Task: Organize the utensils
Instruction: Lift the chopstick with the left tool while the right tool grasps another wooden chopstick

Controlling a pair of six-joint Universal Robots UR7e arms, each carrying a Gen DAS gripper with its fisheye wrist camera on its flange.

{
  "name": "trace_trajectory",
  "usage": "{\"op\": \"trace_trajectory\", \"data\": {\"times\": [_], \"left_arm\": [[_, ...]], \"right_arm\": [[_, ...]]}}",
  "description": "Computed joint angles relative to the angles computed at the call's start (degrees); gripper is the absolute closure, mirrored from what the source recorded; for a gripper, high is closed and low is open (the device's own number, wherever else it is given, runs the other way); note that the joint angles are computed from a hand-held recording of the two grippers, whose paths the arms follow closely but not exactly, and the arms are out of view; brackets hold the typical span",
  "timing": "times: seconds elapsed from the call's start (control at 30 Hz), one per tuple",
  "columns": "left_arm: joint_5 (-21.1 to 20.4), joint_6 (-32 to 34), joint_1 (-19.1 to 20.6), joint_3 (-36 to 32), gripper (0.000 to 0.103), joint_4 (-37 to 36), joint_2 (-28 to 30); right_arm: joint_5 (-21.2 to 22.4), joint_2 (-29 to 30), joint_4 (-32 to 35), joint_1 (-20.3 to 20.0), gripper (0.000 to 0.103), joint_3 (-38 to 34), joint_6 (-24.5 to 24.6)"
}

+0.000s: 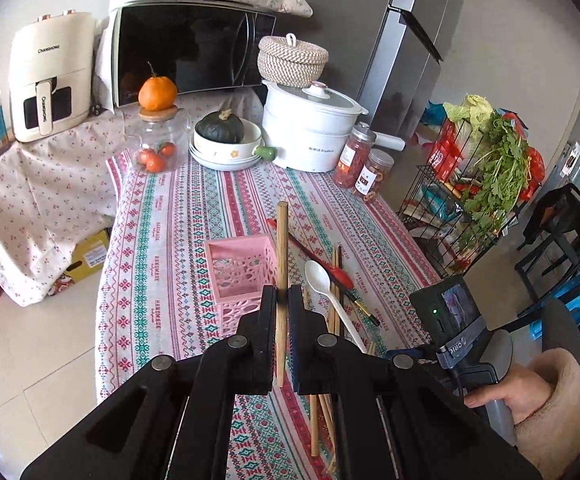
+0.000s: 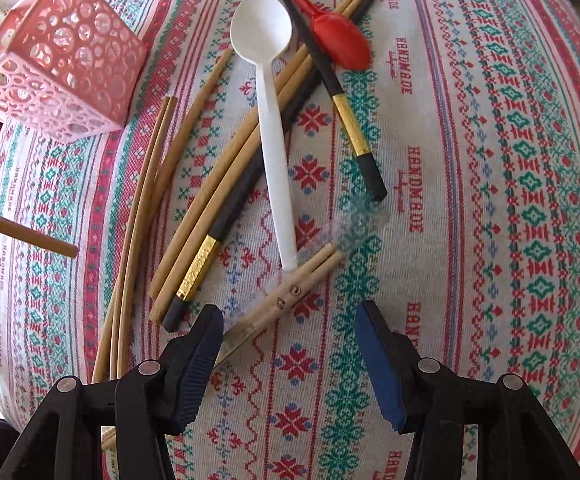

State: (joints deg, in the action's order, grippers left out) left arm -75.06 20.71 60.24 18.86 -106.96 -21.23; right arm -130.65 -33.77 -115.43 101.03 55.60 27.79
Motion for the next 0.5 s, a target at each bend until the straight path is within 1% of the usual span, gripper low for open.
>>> {"op": "trace_trajectory", "data": {"times": [0.07, 0.13, 0.2, 0.23, 0.3, 0.43, 0.5], "left_arm": [[0.41, -0.29, -0.07, 0.49, 0.098, -0.58, -0.17], [0.92, -0.61, -0.21, 1.87, 0.098, -1.31, -0.77], [1.33, -0.65, -0.31, 3.33, 0.098, -1.96, -1.44], [1.55, -0.56, -0.35, 4.27, 0.098, -2.48, -1.88], [2.33, -0.58, -0.43, 5.99, 0.098, -3.65, -2.66], [3.08, -0.66, -0.33, 9.15, 0.098, -5.70, -4.24], [3.73, -0.42, -0.32, 10.67, 0.098, -6.85, -4.88]], "right_arm": [[-1.76, 1.13, 1.16, 0.53, 0.044, -0.98, 0.05], [-4.27, 2.44, 2.31, 1.15, 0.049, -2.01, 0.30], [-5.99, 3.40, 2.25, 1.61, 0.061, -2.37, 0.63], [-5.89, 3.36, 1.14, 1.61, 0.064, -1.82, 0.46], [-5.18, 2.95, 0.02, 1.31, 0.074, -1.40, 0.37], [-2.19, 1.55, -2.38, 0.30, 0.084, -0.39, 0.40], [-0.94, 0.91, -3.75, -0.18, 0.093, 0.33, -0.06]]}}
